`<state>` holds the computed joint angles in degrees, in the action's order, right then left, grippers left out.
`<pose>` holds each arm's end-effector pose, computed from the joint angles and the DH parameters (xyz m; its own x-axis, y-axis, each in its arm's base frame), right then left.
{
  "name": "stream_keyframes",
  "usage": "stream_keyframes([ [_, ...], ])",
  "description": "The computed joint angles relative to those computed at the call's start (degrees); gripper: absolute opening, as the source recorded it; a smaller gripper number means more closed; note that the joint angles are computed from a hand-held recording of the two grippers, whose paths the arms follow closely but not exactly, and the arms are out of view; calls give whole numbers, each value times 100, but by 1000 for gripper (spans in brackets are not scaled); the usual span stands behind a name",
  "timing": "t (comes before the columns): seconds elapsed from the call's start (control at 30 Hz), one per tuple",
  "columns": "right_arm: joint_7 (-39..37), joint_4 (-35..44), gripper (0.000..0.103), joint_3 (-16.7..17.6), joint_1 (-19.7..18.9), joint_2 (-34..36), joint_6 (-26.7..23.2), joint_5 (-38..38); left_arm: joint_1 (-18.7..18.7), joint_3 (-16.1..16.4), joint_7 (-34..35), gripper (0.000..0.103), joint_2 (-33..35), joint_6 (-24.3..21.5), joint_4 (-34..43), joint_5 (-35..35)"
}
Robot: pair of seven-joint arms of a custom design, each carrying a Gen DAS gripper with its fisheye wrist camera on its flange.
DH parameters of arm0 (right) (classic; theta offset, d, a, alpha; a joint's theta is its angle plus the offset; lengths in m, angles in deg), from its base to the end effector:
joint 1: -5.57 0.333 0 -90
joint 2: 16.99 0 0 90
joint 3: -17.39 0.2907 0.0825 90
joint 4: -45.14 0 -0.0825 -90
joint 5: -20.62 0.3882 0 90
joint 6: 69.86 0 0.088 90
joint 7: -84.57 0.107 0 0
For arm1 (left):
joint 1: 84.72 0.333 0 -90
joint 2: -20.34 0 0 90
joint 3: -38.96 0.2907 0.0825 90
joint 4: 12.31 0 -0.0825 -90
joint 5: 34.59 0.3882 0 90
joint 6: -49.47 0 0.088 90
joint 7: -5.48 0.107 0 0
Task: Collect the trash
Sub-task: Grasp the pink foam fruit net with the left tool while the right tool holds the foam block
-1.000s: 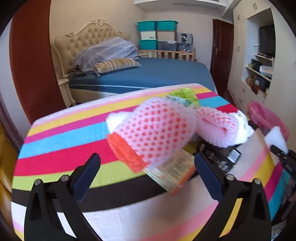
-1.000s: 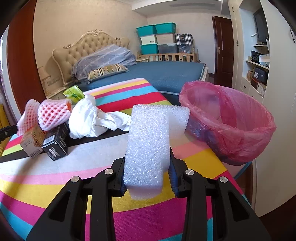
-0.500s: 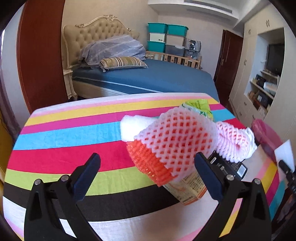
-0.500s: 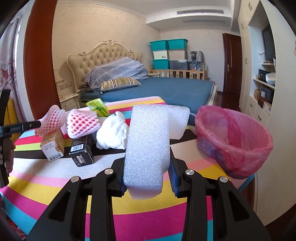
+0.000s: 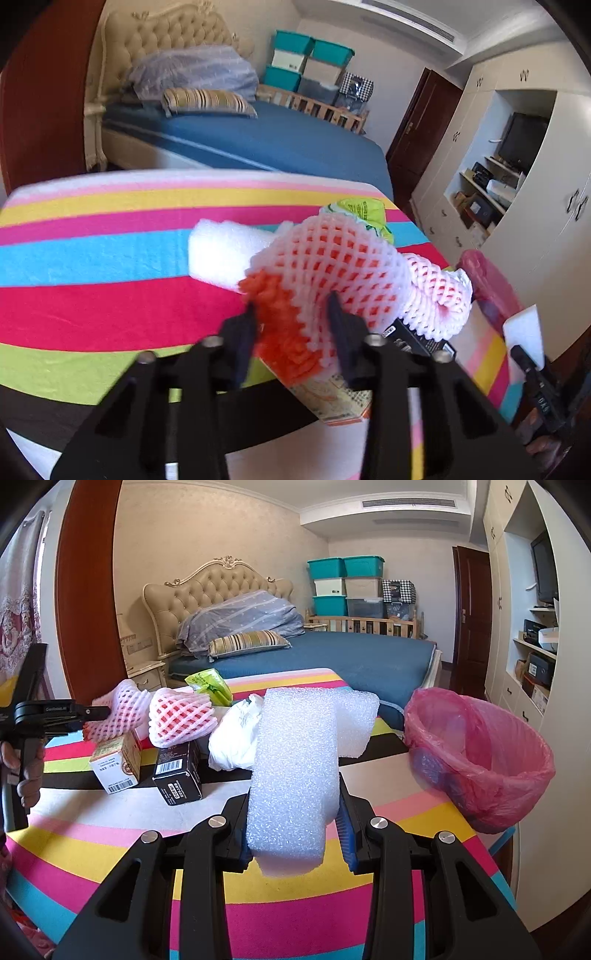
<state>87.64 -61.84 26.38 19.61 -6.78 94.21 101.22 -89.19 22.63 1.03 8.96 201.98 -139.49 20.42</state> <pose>0.6053 0.1928 0.4502 0.6398 -0.7663 -0.0586 -0.3944 -0.2619 -0.8808 0.4939 -0.2190 0.4896 0.3793 -0.8850 0.2701 -0.4976 -0.4413 -0.7468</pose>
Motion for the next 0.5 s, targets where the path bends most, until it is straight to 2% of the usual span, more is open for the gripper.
stream_keyframes([
  [0.13, -128, -85, 35, 6, 2, -65, -40, 86, -47, -205, -338, 18, -139, -301, 10, 441],
  [0.3, -264, -183, 35, -35, 21, -159, -136, 182, -229, -400, -758, 18, -141, -625, 127, 952],
  [0.5, -645, -327, 35, -116, 37, -344, -300, 551, -511, -466, -1116, 18, -130, -810, 211, 1280],
])
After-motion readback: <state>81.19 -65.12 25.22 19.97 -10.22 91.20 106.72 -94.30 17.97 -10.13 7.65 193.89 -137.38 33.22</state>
